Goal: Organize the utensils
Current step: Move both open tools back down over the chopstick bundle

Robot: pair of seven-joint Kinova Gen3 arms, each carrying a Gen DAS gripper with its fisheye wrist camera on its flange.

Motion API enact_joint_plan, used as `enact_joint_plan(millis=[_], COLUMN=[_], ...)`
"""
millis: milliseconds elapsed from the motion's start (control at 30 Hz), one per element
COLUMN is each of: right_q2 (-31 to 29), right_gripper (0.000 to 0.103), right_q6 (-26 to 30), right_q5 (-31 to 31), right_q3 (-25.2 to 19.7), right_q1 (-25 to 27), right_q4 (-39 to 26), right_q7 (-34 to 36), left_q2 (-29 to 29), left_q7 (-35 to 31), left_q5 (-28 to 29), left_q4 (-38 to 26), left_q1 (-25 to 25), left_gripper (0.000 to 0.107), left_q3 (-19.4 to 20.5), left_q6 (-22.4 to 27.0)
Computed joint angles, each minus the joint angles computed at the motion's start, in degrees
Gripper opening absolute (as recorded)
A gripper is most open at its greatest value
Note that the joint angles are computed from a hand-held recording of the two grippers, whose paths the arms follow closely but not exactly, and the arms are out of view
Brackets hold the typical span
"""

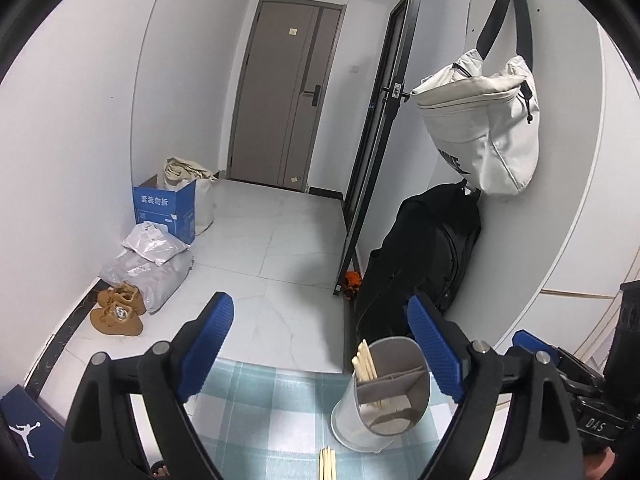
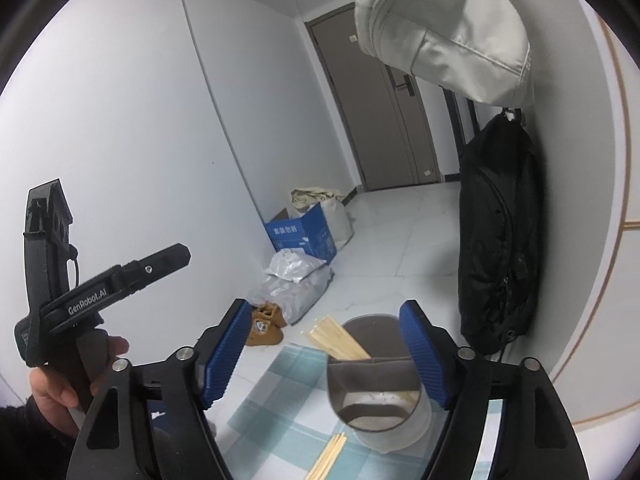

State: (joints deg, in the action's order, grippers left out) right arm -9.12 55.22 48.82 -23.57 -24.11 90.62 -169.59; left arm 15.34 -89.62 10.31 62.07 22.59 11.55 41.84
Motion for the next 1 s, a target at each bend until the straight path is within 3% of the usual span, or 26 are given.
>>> enact_joint_plan(millis=[167,233,300,433,533,800,1000], right_q2=[0.5,0.99,1.45,2.36,2.94,4.85,6.09], right_gripper=[0.084,0.086,0.086,0.096,0.097,0.098,0.098], right_q6=[5.06,7.22,8.52,11.45,13.32,16.26,17.6], right_q5=[6.48,8.46,9.03,12.0,14.28,14.77,13.46], right_q3=[-4.06,-4.97,-4.82,-5.35,-5.5,-4.55,-3.12], right_q1=[-1.98,-3.41,-5.04,-8.44,-11.27,-17.14,-20.39], right_q4=[1.02,1.32,1.37,2.81,4.59,8.43,9.87], right_q7=[-6.56,-8.97,-10.36,-14.69,-17.62,-23.79,-26.34], left_q2=[-3.99,-5.1,-6.07,-7.68,-8.66,-10.12,-9.29], left_q7=[1.33,3.6,5.02,5.32,5.92,7.47,5.62], left_q5=[-4.26,-7.42,-8.84,-9.47,-10.78,-13.6,-10.37], left_q4=[7.35,9.43,11.43,14.96,17.59,24.42,26.47], left_q1=[1.86,2.95,3.1,2.43,2.49,2.52,1.53], left_gripper=[0.087,0.093,0.098,0.099,0.099,0.099,0.099], left_q3=[-1.26,-1.91,-1.82,-1.02,-0.79,-0.35,0.08], left_q6=[-5.89,-7.21,-8.21,-9.94,-11.15,-14.35,-14.91])
